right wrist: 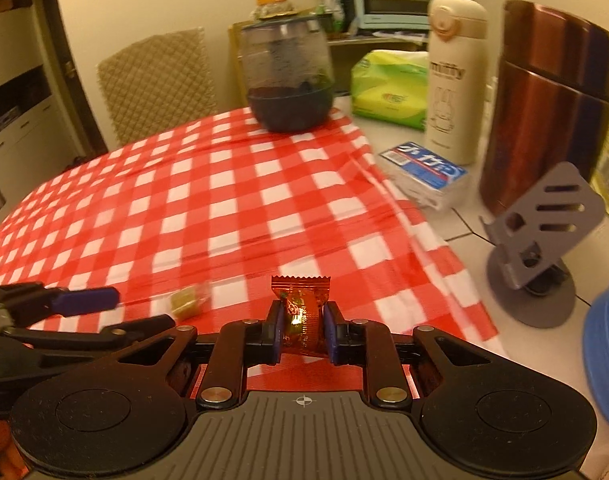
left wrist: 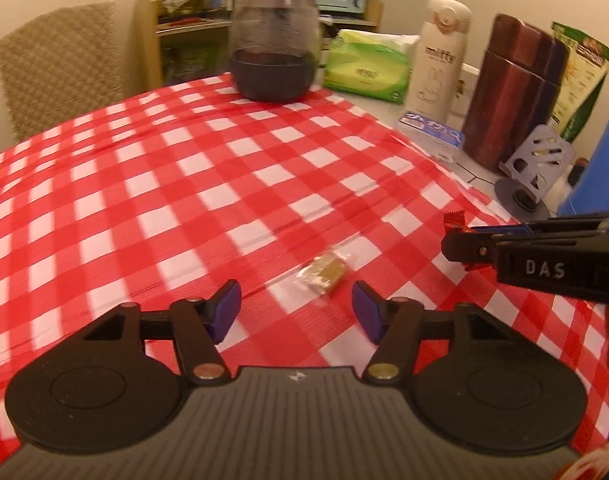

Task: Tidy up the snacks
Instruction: 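Grasp the gold cube with the left tool while the right grasps the red candy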

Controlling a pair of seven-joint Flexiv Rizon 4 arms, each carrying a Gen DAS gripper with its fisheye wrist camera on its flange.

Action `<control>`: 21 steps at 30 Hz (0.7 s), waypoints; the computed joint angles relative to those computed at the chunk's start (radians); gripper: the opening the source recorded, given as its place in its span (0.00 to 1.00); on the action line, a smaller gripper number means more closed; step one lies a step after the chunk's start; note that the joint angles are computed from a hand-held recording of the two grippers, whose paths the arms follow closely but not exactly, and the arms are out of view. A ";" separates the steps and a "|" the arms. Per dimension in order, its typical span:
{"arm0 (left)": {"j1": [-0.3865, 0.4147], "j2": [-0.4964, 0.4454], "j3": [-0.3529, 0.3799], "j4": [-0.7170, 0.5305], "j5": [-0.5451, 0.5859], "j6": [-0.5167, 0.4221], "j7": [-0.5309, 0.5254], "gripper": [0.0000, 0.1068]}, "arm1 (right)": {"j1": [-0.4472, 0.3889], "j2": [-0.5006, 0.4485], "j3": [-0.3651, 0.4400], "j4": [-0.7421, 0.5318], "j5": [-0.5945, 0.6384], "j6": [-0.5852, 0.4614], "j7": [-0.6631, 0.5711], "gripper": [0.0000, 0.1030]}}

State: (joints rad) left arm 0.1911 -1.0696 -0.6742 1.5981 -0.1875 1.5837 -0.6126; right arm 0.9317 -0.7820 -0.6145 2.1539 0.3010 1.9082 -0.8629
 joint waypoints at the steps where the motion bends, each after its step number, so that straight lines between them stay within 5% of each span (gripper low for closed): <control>1: 0.003 -0.016 -0.014 -0.009 0.009 0.003 0.016 0.51 | -0.001 -0.001 0.000 0.001 0.004 0.001 0.003 0.21; 10: -0.024 -0.081 -0.031 -0.081 0.043 0.012 0.093 0.36 | 0.014 -0.021 -0.026 0.005 0.017 0.002 0.022 0.20; 14: -0.021 -0.075 -0.037 -0.067 0.034 0.008 0.092 0.18 | 0.019 -0.028 -0.034 0.005 0.022 0.001 0.028 0.20; 21: -0.001 -0.012 -0.020 0.038 0.005 0.056 -0.020 0.18 | 0.017 -0.023 -0.030 0.004 0.016 0.003 0.030 0.20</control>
